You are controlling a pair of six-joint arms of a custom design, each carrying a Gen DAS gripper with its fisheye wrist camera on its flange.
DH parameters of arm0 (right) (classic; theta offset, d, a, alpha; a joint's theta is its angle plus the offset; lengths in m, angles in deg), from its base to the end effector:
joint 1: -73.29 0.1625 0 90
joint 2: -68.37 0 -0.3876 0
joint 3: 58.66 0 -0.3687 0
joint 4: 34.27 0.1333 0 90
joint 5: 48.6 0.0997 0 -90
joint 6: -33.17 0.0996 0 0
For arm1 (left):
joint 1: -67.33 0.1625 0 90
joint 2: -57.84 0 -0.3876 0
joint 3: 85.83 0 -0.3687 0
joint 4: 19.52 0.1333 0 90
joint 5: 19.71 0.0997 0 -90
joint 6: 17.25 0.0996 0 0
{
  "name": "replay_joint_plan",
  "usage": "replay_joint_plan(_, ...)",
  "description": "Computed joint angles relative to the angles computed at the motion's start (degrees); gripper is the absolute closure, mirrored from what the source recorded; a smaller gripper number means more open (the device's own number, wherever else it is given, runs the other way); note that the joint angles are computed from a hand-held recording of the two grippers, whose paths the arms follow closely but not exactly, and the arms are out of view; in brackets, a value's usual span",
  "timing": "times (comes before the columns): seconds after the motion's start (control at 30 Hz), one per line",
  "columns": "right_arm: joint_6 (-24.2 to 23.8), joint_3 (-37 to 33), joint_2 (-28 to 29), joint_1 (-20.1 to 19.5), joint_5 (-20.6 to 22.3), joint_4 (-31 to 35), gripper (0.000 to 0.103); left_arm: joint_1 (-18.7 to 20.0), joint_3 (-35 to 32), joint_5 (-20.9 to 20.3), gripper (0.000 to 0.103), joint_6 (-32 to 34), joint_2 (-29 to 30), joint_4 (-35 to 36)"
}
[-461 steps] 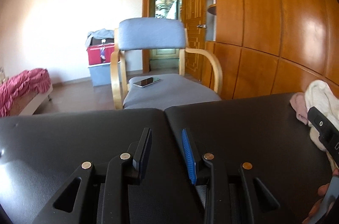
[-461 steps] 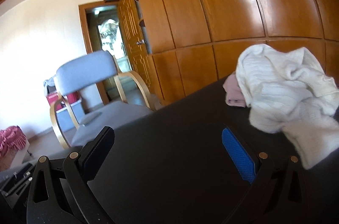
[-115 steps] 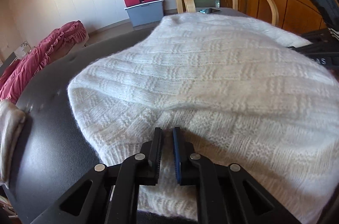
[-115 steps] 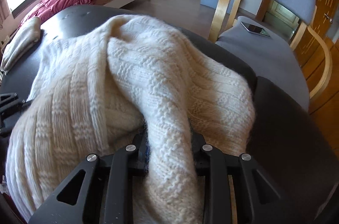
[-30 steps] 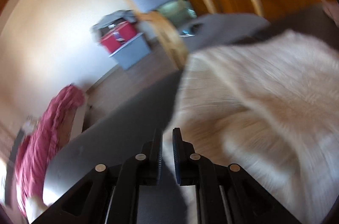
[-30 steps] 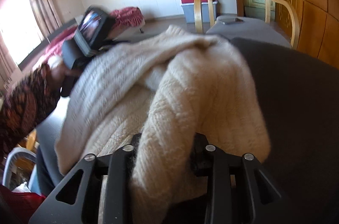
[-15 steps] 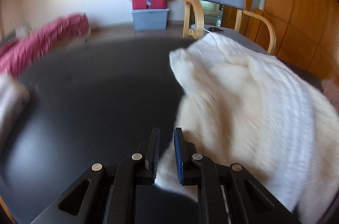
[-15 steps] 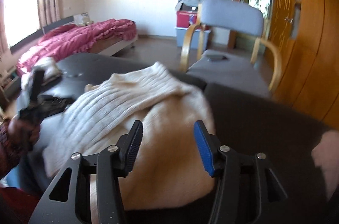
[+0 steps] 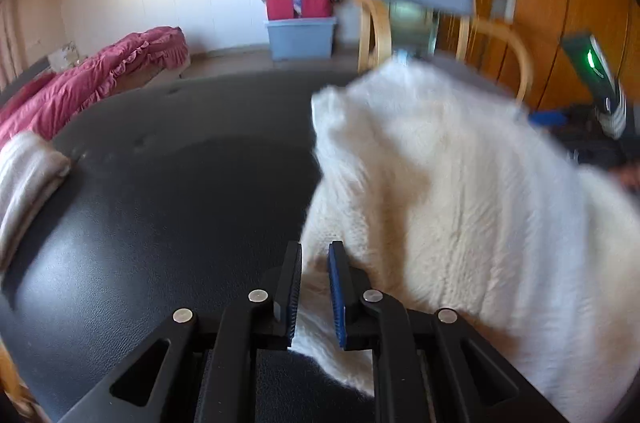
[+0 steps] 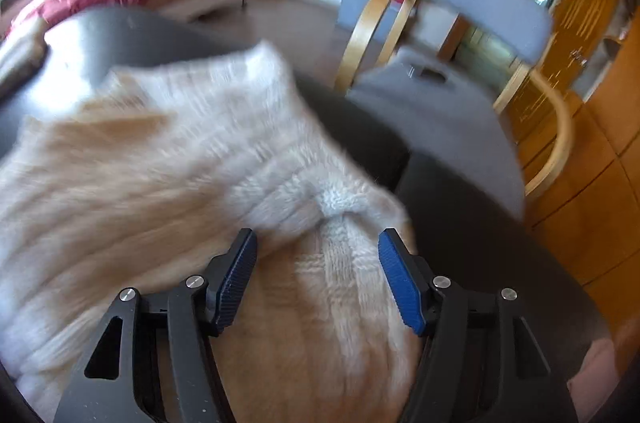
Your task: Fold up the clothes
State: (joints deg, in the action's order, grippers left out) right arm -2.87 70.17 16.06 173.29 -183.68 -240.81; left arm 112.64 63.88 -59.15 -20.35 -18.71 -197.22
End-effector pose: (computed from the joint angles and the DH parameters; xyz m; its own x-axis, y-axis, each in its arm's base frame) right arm 0.1390 -0.4268 0.1209 -0.5480 -0.1803 0.8168 -0.5632 0.8015 -0.2009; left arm -0.0681 -0.3678 0.1504 -0.6239 0.2713 -0.7329 0.6480 0.7039 -0.2911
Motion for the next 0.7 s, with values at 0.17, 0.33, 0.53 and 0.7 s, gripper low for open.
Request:
replay_joint_plan(0.17, 6.1, 4.2, -5.1, -6.7, 12.9, 0.6, 0.037, 4.0, -5.4, -0.9, 0.090, 1.5, 4.7, 0.5)
replay_joint_plan(0.33, 4.9, 5.6, -4.3, -7.1, 12.2, -2.7, 0.041, 5.0, -10.0, 1.2, 0.090, 6.2, 9.8, -0.7)
replay_joint_plan(0.53, 1.8, 8.4, -1.5, -4.0, 4.8, -10.8, 0.041, 6.1, -14.1, 3.3, 0.090, 15.1, 14.8, -4.4)
replay_joint_plan(0.7, 1.5, 11.1, -0.3, -2.8, 1.7, -16.1, 0.041, 6.6, -16.4, 4.0, 0.090, 20.0, 18.2, -8.2)
